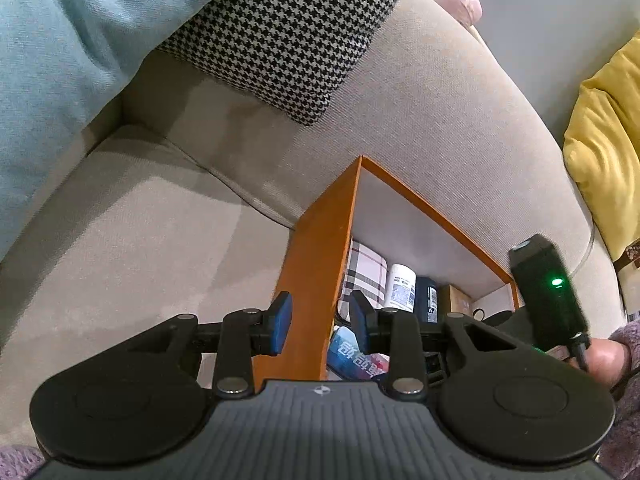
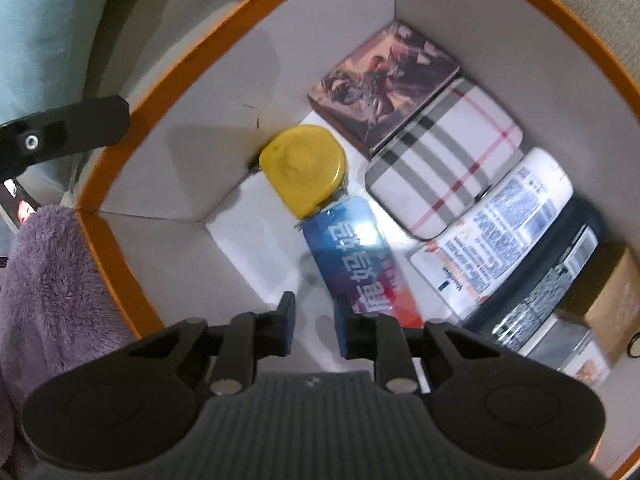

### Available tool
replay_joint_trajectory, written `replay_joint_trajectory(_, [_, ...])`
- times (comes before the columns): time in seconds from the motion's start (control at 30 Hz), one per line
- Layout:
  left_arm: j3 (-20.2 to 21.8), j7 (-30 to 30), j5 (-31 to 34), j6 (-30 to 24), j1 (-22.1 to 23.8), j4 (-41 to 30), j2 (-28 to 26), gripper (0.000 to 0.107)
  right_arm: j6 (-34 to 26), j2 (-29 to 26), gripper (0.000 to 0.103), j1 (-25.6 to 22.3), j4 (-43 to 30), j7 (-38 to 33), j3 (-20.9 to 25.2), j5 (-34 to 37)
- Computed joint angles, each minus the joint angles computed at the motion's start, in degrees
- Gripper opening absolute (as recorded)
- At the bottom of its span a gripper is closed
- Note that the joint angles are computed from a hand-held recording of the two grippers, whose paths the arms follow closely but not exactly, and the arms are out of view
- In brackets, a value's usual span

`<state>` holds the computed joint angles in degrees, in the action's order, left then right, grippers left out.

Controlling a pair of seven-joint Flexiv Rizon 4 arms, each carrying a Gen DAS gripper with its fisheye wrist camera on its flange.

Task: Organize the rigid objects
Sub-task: 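Lower the tape measure and tin into the box and open both grippers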

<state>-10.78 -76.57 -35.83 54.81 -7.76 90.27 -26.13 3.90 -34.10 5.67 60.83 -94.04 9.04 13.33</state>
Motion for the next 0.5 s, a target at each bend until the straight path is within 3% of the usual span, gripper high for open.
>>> replay_joint_trajectory(0.33, [-0.3,0.9,-0.6,0.0,0.1,0.1,0.1,0.038,5.0,2.0,0.022,1.9,5.6,-0.8,-1.6,-6.2])
replay_joint_trajectory(0.5, [-0.2,0.9,-0.8,0.1,-0.1,0.3,0.2,0.038,-0.5,0.1,0.021,-3.8,0.7,5.6,0.7,6.8])
